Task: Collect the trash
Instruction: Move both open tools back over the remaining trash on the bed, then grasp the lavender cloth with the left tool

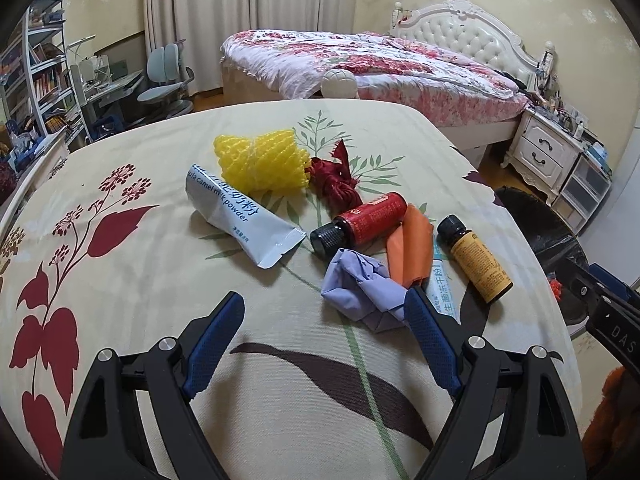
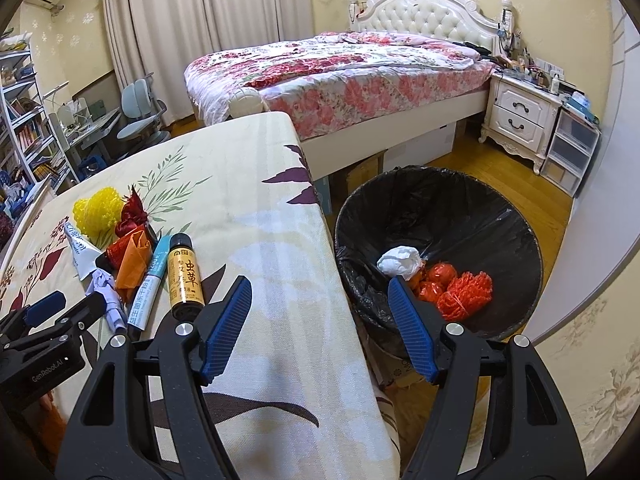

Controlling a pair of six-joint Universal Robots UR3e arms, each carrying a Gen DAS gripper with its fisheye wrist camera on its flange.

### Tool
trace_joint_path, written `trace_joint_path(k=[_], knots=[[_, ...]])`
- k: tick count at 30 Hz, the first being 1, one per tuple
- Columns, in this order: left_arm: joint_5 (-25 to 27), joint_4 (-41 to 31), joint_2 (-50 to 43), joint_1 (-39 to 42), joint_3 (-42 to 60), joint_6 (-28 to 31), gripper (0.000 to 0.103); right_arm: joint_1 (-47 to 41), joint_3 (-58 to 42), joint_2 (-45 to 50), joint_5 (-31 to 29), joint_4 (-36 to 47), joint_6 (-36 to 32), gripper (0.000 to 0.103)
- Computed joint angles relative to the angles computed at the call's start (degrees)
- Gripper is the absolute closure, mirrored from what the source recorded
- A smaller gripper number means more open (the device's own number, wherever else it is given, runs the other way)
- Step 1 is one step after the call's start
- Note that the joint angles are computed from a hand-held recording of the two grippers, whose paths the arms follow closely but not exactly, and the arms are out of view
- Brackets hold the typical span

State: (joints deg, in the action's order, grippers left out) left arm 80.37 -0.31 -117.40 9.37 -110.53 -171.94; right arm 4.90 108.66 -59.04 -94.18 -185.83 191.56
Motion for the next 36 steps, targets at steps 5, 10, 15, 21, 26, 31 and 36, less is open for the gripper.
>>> trace_joint_path(k=[5,10,15,21,26,31,36], knots=[[-1.03,-0.77,1.49,1.96,-1.75,0.2,0.021,0.43,-0.42,0.61,0.33,-0.16,-0.02,0.034],[-2.08,-2.02,1.27,2.02,0.34,-1.32,0.021,0.82,-0.9,0.98,0.32,0.09,0.07,0.034],[-0.45,-4.06,-2.01,-0.59,6.06,-3.12,0.021,0.89,-1.1,1.27,0.36,0.31,0.13,0.034],[1.2,-5.87,-2.89,-2.02,6.49,-1.59,0.021,1.17,-1.03,1.52,0.56,0.16,0.05,0.034],[-0.5,-5.02,-0.36,0.8,2.37,-0.03,0.021,1.44,-1.16,1.82,0.92,-0.12,0.18,0.034],[-1.55,-5.24,-0.87,1.03,3.34,0.91,0.024,1.93,-1.71,2.09,0.91,0.51,0.26,0.034],[-2.62,-6.31,-1.54,0.51,3.93,3.18,0.053,2.61,-2.18,1.9,0.7,0.78,-0.06,0.034]])
